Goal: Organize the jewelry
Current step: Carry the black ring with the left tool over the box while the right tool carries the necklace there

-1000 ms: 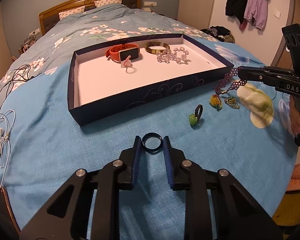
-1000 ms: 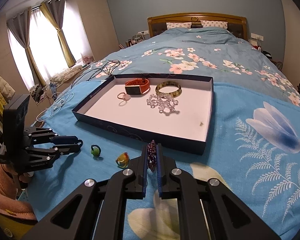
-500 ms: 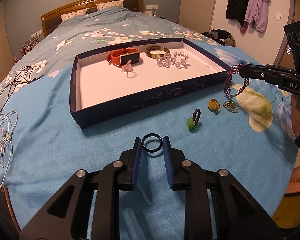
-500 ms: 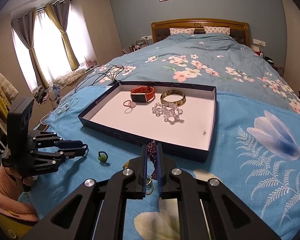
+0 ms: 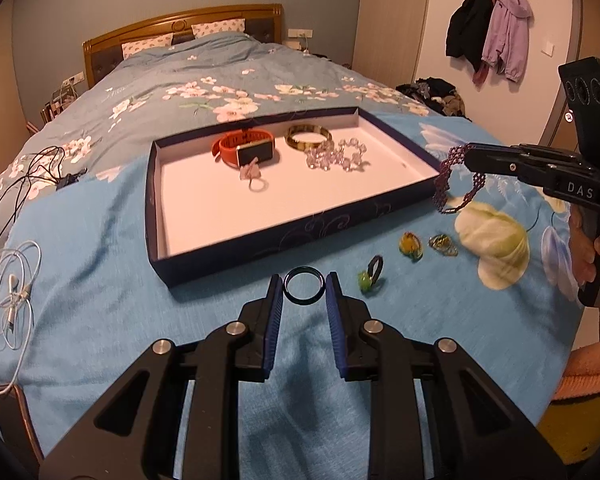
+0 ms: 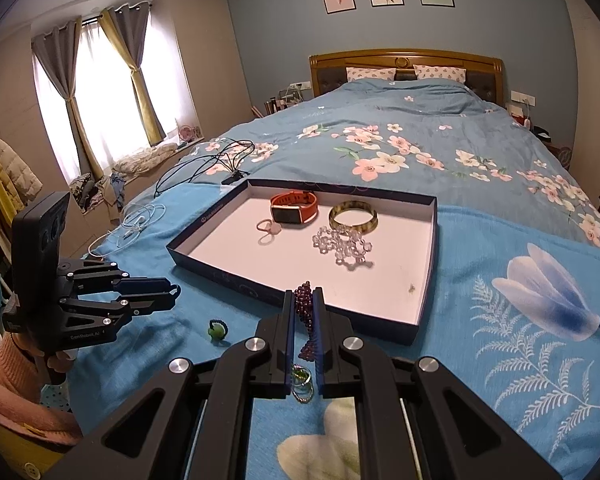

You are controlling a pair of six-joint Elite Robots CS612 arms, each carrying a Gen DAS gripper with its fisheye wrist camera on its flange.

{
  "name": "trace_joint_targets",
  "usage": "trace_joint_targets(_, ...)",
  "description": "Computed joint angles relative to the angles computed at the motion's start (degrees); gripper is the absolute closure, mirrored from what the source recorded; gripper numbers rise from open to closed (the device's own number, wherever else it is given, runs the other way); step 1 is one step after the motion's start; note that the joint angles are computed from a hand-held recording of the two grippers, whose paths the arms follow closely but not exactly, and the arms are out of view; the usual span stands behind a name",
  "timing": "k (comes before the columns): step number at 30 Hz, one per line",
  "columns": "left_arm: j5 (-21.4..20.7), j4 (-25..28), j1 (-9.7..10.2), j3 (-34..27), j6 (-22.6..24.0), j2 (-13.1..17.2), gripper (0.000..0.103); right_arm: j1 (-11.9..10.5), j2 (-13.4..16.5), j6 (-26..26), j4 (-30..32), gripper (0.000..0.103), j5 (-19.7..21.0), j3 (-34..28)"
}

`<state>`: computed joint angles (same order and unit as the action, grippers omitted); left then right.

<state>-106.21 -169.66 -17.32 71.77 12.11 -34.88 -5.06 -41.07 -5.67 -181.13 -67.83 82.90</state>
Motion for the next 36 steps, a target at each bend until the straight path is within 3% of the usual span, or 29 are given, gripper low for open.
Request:
trace_joint_targets(20,-0.13,-2.61,-0.08,-1.51,-0.44,0.2,0.081,0.18,0.39,-0.74,-0.37,0.096,1.45,-1.8)
trace_joint_targets(36,0.0,-1.01,-0.17,-5.1,-0.47,1.62,0.081,0.26,2.26,-0.02,1.67,0.096,2.96,-6.15)
